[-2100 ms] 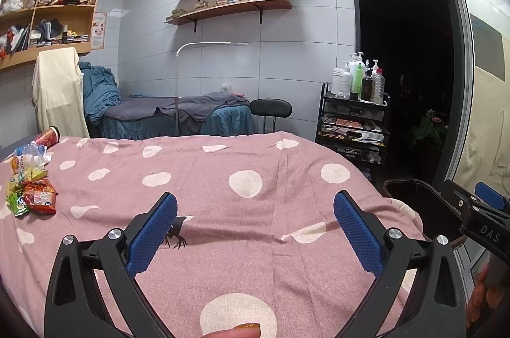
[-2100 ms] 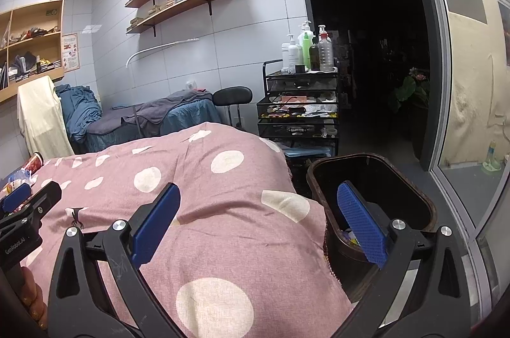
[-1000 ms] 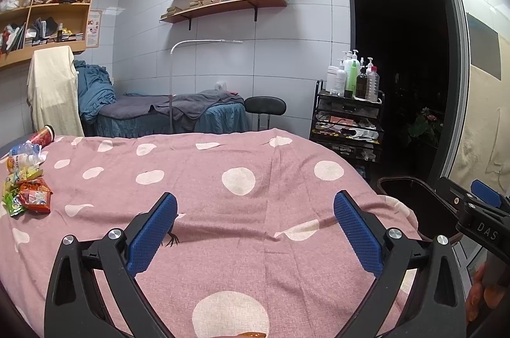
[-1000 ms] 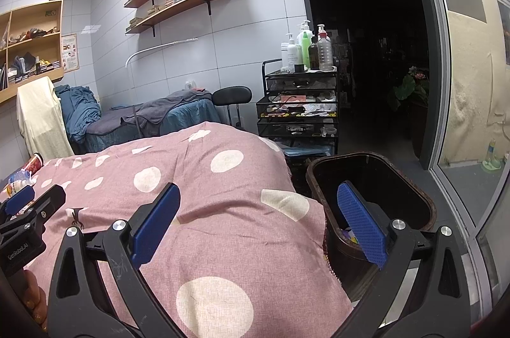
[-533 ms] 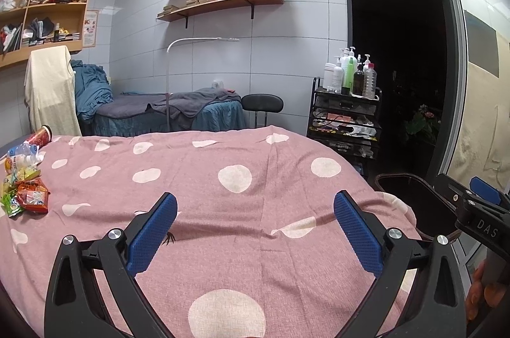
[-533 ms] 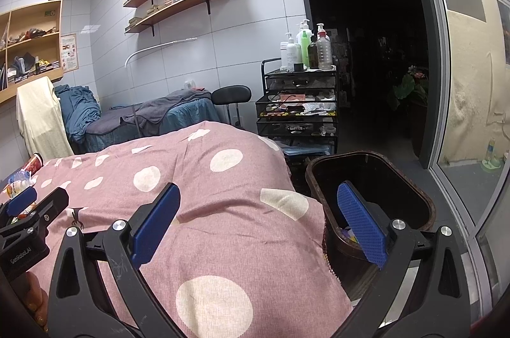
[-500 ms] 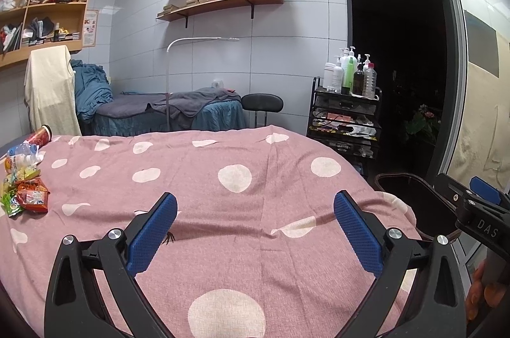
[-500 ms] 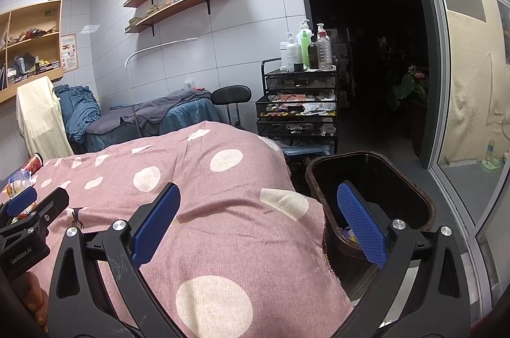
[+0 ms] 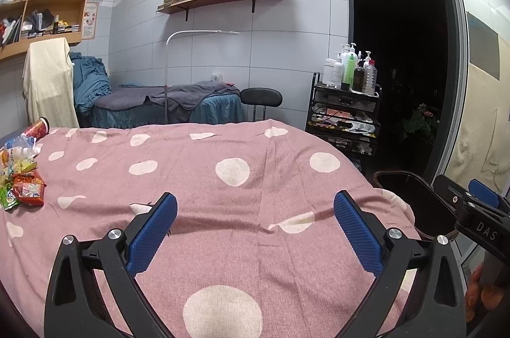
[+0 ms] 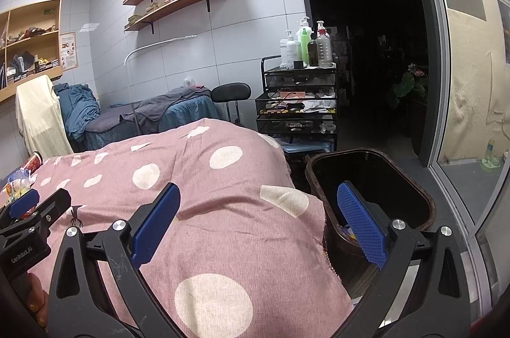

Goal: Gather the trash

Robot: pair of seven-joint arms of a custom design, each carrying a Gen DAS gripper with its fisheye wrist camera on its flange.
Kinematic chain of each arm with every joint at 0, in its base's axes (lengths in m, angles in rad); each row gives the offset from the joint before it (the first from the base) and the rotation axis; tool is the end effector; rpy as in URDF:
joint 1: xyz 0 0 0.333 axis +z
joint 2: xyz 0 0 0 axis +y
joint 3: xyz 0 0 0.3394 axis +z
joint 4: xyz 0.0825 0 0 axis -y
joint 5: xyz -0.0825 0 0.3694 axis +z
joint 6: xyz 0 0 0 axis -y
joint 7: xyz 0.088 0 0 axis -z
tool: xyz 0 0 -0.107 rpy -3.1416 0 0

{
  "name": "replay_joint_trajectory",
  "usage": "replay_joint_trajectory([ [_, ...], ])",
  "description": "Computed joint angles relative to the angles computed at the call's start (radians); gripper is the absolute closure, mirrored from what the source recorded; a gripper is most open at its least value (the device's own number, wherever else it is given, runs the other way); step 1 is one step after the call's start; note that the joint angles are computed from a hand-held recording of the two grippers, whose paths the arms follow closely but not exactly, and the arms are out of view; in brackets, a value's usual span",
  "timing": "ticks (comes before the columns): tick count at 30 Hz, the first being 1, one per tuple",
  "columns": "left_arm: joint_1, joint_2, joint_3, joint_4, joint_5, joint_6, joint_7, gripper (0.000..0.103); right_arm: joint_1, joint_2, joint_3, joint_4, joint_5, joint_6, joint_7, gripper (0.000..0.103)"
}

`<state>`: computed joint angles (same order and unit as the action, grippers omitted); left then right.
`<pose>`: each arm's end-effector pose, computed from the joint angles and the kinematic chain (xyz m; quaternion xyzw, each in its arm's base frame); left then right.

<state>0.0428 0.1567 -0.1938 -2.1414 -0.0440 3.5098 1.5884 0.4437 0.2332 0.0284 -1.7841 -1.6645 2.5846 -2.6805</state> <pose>0.5908 -0.0775 0.5176 -0.5531 0.6073 -0.4402 0.3627 0.5720 0.3106 0.4984 -0.4959 0.6456 -0.4048 0.4165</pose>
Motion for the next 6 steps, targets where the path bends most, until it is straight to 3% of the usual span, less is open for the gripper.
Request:
replay_joint_trajectory([
  [6,0.013,0.004,-0.007,0.009,0.017,-0.017,-0.016,0.005,-0.001,0.002,0.0,0.001,0.011,0.003,-0.01,0.006],
])
